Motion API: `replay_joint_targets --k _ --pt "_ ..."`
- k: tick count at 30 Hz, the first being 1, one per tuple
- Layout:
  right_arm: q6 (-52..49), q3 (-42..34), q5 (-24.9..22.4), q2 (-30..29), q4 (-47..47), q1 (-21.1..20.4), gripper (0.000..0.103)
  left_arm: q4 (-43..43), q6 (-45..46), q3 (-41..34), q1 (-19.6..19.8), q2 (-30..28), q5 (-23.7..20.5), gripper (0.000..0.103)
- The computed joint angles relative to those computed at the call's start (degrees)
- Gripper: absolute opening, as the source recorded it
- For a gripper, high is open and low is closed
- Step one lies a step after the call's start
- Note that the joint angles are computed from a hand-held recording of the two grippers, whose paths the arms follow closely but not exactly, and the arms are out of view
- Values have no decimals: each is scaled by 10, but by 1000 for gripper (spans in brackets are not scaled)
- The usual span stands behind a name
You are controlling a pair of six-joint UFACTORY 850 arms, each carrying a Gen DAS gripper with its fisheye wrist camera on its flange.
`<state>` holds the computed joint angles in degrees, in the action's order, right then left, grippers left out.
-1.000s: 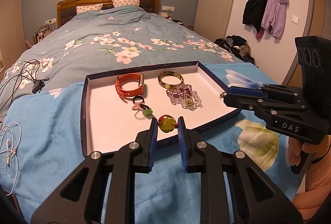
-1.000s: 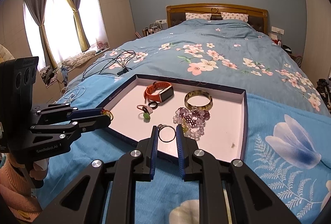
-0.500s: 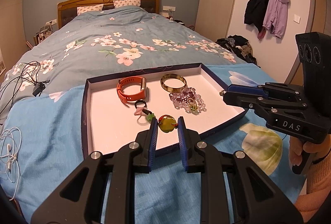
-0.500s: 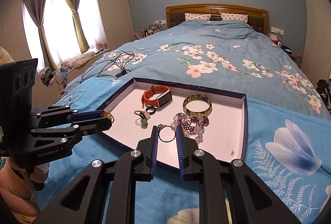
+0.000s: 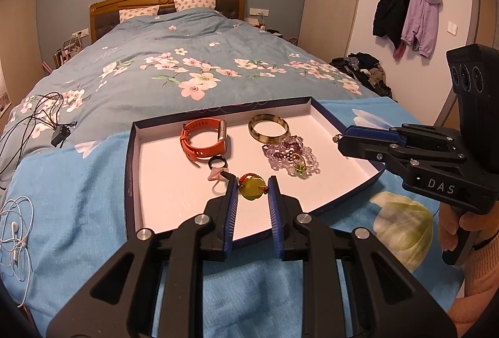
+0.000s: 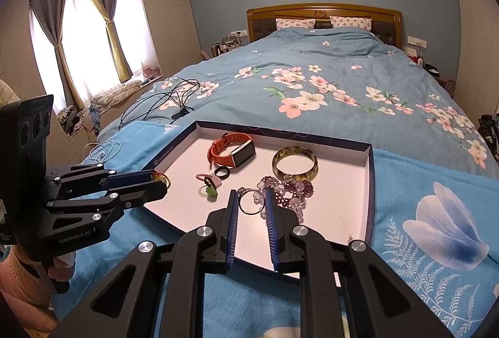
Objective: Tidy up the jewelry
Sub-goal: 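Lower the amber ring into the box with the left tool while the right tool lowers the silver ring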
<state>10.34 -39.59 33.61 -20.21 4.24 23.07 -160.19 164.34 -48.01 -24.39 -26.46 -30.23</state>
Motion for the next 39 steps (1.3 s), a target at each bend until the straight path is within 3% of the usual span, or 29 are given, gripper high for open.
replay_joint_targets --k 39 --pt "4 -24 -19 -24 -8 -14 16 -40 18 -50 -1 -36 37 20"
